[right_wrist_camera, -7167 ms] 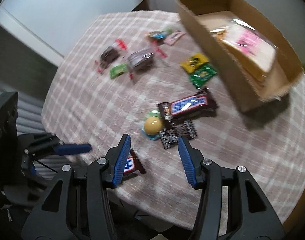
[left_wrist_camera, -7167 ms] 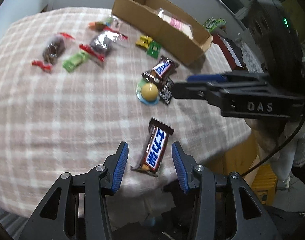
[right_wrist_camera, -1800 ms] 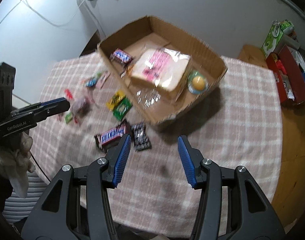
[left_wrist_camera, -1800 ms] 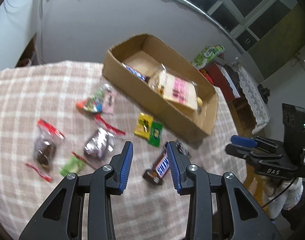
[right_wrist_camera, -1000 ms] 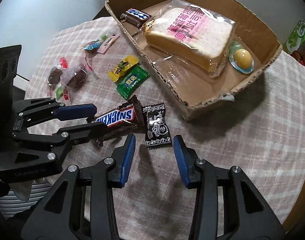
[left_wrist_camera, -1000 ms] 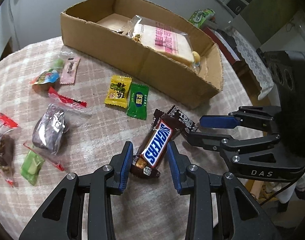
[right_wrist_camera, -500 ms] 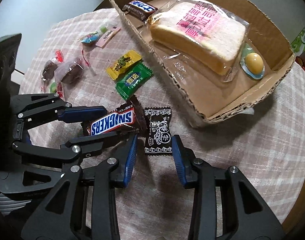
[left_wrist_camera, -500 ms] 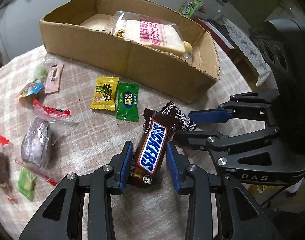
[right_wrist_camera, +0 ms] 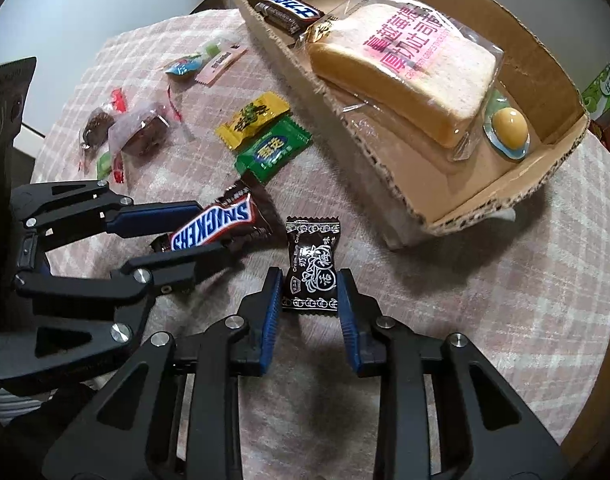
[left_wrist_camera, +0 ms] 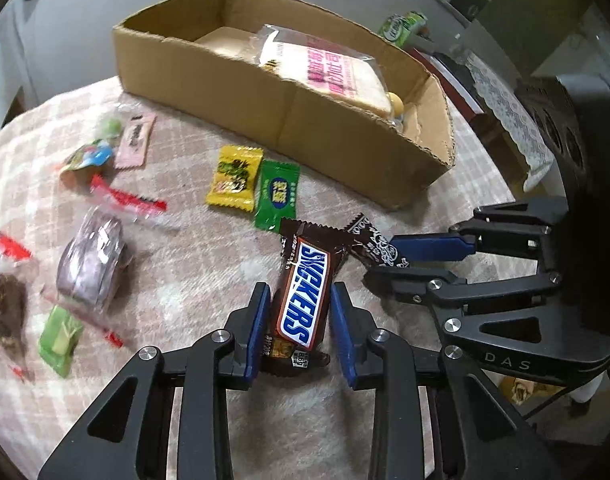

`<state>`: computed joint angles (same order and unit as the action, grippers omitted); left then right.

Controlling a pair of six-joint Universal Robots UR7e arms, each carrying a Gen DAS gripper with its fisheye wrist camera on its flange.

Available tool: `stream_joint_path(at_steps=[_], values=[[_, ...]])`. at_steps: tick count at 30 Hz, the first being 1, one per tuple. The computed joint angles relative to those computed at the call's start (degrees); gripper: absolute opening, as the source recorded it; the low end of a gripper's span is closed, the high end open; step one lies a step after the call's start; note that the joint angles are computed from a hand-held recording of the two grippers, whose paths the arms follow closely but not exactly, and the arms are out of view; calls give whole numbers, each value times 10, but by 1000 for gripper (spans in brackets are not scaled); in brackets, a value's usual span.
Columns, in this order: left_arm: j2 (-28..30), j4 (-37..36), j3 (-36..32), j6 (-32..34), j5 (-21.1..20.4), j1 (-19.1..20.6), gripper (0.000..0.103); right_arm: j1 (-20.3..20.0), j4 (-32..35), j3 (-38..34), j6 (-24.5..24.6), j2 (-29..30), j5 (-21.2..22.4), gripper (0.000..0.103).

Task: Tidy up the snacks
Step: 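Close left gripper on large Snickers bar while right gripper closes on black-wrapped candy, then carry both candies into the box and open both grippers to release them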

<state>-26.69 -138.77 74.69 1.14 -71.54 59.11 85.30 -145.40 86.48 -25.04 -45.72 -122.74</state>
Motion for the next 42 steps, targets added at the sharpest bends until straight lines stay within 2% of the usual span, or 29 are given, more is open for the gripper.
stream_joint_path(at_steps=[8, 15, 25, 32, 42], values=[[-28, -21, 34, -47, -11, 8, 28, 2, -8, 25, 15, -14, 15, 28], [-40, -28, 50, -54, -3, 7, 27, 7, -15, 45, 11, -30, 17, 28], [-59, -59, 51, -52, -15, -2, 27, 21, -37, 68, 10, -82, 49, 28], [-49, -62, 4, -35, -18, -3, 27, 27, -45, 42, 14, -97, 57, 28], [2, -48, -105, -14, 0, -2, 27, 19, -54, -17, 23, -82, 63, 28]])
